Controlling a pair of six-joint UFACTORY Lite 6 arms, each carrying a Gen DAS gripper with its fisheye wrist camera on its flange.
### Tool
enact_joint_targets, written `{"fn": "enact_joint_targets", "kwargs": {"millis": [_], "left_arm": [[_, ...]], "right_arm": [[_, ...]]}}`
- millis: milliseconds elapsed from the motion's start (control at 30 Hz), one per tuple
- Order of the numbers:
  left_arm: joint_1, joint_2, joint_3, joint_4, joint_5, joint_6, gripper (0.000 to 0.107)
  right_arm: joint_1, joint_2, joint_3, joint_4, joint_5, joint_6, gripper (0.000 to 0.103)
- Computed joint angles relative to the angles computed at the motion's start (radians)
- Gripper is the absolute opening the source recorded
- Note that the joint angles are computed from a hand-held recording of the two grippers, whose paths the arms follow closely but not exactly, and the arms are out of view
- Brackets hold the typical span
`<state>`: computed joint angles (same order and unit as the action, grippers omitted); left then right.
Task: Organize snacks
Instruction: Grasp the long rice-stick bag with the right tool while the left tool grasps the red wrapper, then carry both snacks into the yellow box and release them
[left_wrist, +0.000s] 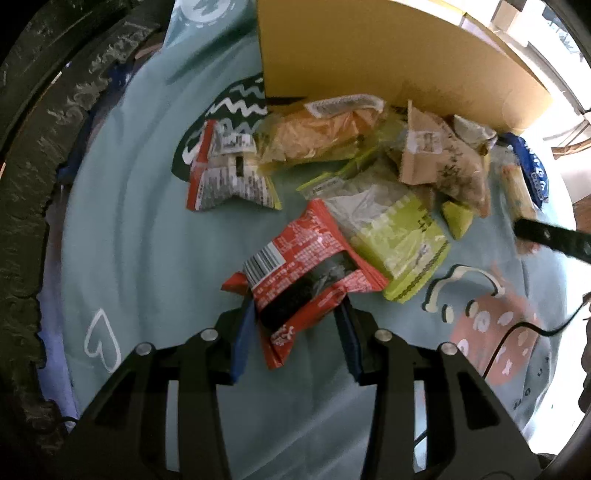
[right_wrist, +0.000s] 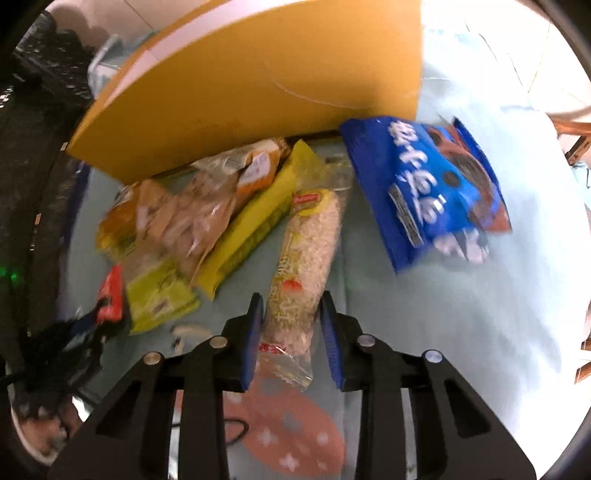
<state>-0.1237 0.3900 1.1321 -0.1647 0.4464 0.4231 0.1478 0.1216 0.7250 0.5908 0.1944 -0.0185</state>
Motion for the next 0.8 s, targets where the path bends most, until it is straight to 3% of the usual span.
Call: {"fn": "enact_joint_targets", "kwargs": {"millis": [100, 300, 400, 567, 800], "left_arm": [[0.002, -0.046, -0.029, -0.024, 0.008, 0.016, 0.041], [0.029, -0.210, -0.123, -0.096, 0.055, 0.105, 0.041], [0.054, -0.300, -0.147, -0.142, 0.100, 0.155, 0.041], [0.045, -0.334, -0.055, -0.186, 0.155, 0.146, 0.041], [-0.042, -0.218, 0.209, -0.164, 0.191, 0.020, 0.041]], "right_arm": [[0.006, -0.103, -0.097, 0.184, 0.001, -0.192, 0.030], [0.010, -0.333, -0.221, 0.281, 0.052, -0.318, 0.030], [0.003, -0.394, -0.205, 0.249, 0.093, -0.301, 0.030], [0.007, -0.474, -0.145, 0.117, 0.140, -0.191, 0.030], [-0.039, -0.418, 0.026, 0.073, 0.131, -0.212, 0.030]]}}
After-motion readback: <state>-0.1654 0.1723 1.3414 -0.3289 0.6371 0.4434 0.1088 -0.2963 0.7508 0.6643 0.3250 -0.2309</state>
